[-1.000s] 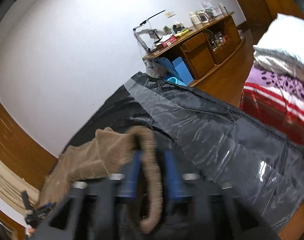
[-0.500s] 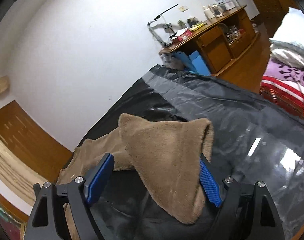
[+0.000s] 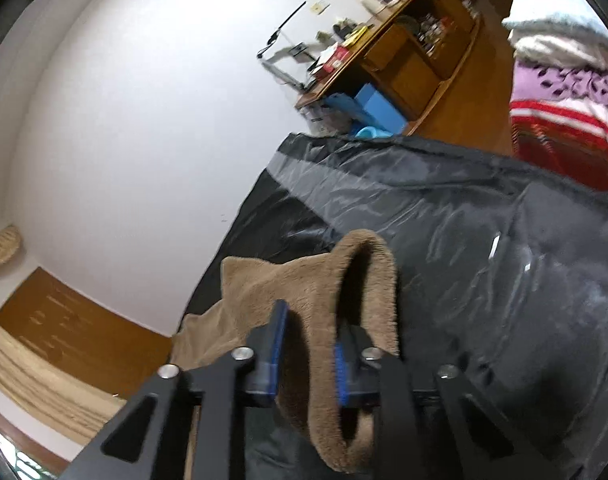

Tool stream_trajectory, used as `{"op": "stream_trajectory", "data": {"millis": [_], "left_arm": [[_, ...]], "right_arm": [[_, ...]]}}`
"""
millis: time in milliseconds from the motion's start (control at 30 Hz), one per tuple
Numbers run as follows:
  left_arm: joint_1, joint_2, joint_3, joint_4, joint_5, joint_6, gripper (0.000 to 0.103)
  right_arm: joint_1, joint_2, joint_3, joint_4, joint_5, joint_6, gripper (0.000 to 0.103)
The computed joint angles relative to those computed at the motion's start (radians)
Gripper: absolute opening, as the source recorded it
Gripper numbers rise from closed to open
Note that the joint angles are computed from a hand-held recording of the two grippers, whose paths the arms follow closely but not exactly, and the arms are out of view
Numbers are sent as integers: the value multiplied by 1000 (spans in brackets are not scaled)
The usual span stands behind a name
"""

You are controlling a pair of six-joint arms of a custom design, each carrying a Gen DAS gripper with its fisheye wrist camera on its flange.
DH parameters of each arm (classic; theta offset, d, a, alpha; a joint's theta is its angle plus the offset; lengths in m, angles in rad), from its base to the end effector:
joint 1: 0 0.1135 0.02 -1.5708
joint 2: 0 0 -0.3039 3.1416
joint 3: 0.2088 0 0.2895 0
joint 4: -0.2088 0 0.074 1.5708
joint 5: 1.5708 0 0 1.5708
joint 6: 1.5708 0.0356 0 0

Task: Fold clothes
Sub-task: 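Carry the sleeve with the right gripper across the sweatshirt body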

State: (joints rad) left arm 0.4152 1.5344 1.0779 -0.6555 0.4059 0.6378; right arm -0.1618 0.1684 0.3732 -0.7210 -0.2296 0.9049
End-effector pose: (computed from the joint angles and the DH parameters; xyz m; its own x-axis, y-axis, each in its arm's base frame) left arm 0.3139 0.1230 0.2505 -0.7845 0.2520 -0.5666 0.3193 0.9474 -0.0207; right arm 0.0803 -0.0049 0.2272 -0.3312 0.8299 -0.4489 0.3593 0.5509 0.7533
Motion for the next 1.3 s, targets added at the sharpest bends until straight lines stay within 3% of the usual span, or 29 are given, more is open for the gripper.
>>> {"op": "stream_trajectory", "data": {"millis": [67,267,333,433,533,633,867,967,1133,1200,1300], "left_arm": [[0,0,0,0,0,0,103],[1,2,0,1,1,2,103],[2,2,0,1,2,3,103],[3,2,-1,2,2,4,103],[2,1,-2,3,1,2,103],[0,1,-3,4,0,-1,103],[5,5,4,-4,8,-2,103],[23,21,28,-35,43,-9,103],[69,67,105,-133,128,-31,103],[84,85,136,-172,149,-35,103],[101,108,172,-220,176,-35,103]], "right_arm": [[118,12,28,-25,151,36,8],[632,143,200,-168,789,180,7],[700,216,286,-235,930,167,7],[580,303,369,-223,933,10,7],[387,384,392,-167,819,-139,7],[249,441,369,-133,690,-160,7],[177,459,330,-118,610,-135,7],[256,462,379,-135,641,-87,7],[557,567,517,-111,763,5,7],[670,637,575,-64,791,8,7],[753,743,639,45,750,-22,7]]}}
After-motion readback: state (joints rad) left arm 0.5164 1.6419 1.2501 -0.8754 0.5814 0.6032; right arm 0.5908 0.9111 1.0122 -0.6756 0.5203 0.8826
